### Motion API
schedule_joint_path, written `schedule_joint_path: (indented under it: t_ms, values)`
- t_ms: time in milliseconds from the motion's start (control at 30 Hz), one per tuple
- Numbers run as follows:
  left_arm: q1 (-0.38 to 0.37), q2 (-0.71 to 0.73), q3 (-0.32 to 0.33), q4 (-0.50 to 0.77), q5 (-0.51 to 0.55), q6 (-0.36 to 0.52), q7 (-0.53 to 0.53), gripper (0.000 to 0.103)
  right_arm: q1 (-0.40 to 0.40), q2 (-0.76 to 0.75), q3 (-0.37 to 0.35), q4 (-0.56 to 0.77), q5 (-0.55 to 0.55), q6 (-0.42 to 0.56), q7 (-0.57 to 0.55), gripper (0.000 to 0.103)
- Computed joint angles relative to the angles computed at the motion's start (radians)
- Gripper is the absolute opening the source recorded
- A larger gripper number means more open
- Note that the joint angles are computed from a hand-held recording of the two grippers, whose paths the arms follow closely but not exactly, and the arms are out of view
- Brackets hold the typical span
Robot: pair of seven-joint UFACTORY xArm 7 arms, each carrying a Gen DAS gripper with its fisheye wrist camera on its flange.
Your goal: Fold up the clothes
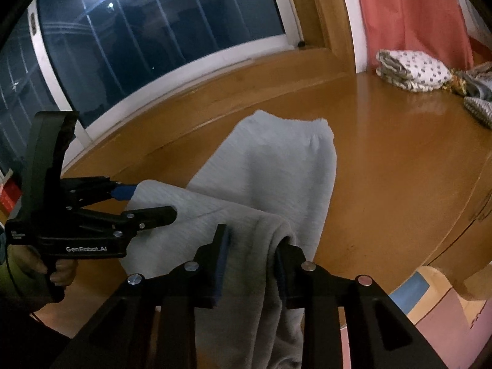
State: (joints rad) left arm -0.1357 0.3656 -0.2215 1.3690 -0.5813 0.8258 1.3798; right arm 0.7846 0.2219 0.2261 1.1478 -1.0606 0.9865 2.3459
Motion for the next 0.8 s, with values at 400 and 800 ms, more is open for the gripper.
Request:
schedule_joint_path:
  t_ms: [400, 800]
  values:
    - [-0.012, 0.068, 0.000, 0.076, 0.054, 0.034, -0.127, 0.065, -0.048, -0.027, -0.009, -0.101, -0.038, -0.128, 0.126, 0.046]
    - [-0.029, -0.028, 0.001, -0.013, -0.021, 0.008, -0.064, 0.063, -0.018, -0.020, 0.024, 0.031, 0.019, 0.049, -0.191, 0.047]
